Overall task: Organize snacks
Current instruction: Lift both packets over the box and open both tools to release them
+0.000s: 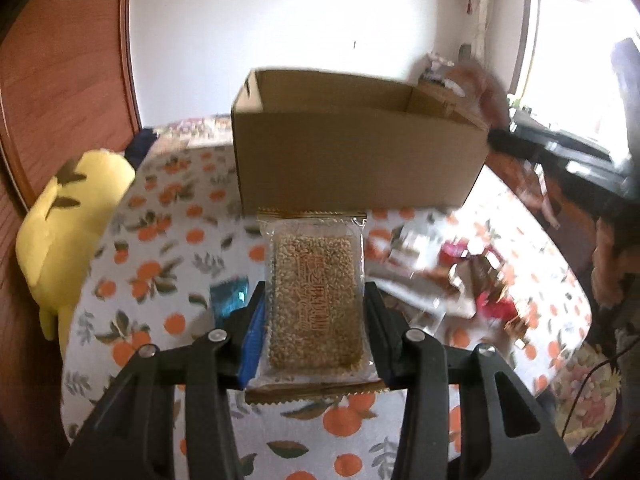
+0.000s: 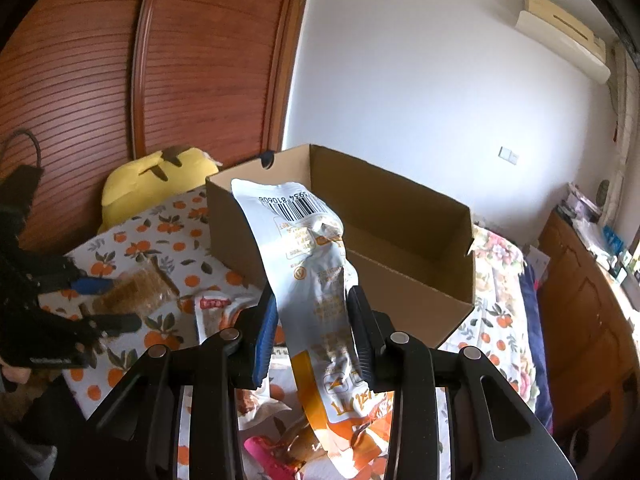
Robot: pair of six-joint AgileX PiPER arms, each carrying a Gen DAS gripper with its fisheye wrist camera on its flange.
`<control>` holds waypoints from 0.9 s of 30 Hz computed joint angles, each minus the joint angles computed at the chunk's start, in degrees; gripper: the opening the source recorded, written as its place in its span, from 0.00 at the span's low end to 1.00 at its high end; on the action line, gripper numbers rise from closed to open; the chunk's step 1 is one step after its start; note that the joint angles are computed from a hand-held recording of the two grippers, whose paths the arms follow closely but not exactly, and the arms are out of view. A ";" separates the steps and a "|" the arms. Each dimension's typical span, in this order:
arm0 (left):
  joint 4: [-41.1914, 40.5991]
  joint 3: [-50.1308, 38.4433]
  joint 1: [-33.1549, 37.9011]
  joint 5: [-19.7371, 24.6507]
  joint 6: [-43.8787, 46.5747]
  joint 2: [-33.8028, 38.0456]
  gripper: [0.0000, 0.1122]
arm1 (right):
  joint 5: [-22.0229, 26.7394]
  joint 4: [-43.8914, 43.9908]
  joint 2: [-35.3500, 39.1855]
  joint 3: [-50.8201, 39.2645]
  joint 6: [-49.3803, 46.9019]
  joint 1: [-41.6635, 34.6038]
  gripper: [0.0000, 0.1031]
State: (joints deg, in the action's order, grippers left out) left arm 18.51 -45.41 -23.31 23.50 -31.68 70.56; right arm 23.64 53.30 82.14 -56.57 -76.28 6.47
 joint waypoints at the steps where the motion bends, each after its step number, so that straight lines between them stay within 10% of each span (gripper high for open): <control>1: -0.34 -0.55 0.01 0.08 0.56 -0.24 0.39 | 0.18 -0.48 -0.09 -0.24 0.60 -0.03 0.33; 27: -16.30 -24.52 6.30 0.61 24.95 12.55 0.40 | 1.13 -16.56 3.98 -12.50 15.75 2.09 0.33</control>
